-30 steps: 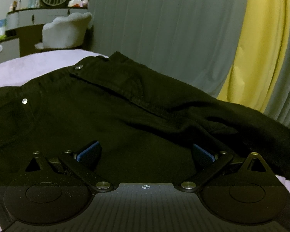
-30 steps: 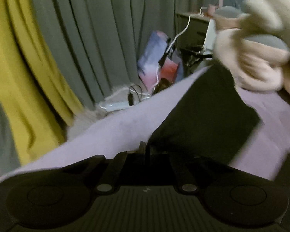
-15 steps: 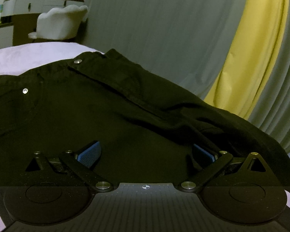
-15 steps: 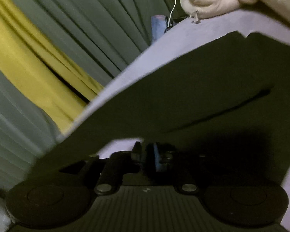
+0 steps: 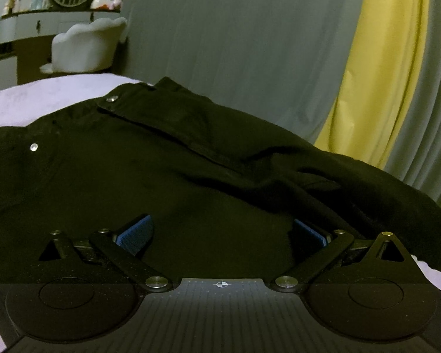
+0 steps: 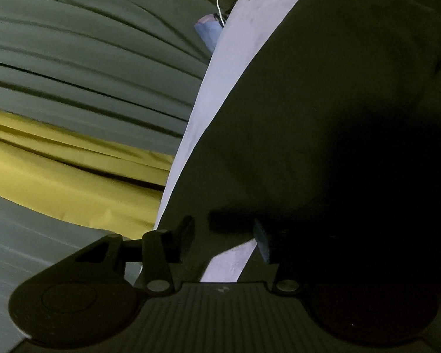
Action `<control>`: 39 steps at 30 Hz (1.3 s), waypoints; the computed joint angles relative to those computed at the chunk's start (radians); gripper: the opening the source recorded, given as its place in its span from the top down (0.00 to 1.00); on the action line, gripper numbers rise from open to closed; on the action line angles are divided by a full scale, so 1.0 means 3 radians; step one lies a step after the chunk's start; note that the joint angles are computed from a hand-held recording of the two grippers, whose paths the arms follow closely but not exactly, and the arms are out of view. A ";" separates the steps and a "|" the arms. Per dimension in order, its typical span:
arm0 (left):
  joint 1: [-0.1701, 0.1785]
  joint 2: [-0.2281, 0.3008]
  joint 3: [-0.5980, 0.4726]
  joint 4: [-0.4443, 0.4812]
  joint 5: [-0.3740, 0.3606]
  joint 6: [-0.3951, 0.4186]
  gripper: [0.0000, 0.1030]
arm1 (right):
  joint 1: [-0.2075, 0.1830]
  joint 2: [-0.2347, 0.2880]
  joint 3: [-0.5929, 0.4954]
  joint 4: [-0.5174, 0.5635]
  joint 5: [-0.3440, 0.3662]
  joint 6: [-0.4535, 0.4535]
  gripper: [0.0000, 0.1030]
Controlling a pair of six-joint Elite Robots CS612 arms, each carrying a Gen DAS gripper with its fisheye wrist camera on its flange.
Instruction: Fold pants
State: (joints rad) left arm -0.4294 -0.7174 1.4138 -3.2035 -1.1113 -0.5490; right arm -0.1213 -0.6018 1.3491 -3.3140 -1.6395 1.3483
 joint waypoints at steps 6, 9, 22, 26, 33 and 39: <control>0.0004 -0.0003 0.0012 -0.0019 -0.0011 -0.0002 0.00 | 0.0021 0.0003 0.0009 0.0024 0.0182 0.0035 0.55; 0.0009 -0.0005 0.0021 -0.0045 -0.0035 -0.0016 0.00 | 0.0024 0.0072 -0.0077 -0.0063 0.0077 0.0159 0.55; -0.0004 0.0002 0.0003 -0.0003 0.0001 0.0026 0.00 | 0.0039 0.0163 -0.0138 -0.0394 -0.0136 0.0019 0.95; -0.0004 0.0002 0.0003 0.0000 0.0003 0.0027 0.00 | 0.0007 0.0134 -0.0046 -0.0391 0.0001 0.0183 0.89; -0.0001 0.0001 0.0005 0.0006 0.0002 0.0031 0.00 | 0.0071 0.0146 -0.0116 -0.0240 0.0072 0.0050 0.50; 0.0002 0.0000 0.0005 -0.0001 -0.0012 0.0017 0.00 | 0.0054 0.0200 -0.0191 -0.0211 -0.0034 0.0282 0.66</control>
State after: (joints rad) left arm -0.4288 -0.7172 1.4154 -3.2037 -1.1149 -0.5440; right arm -0.1051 -0.5419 1.2917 -3.3774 -1.6496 1.4329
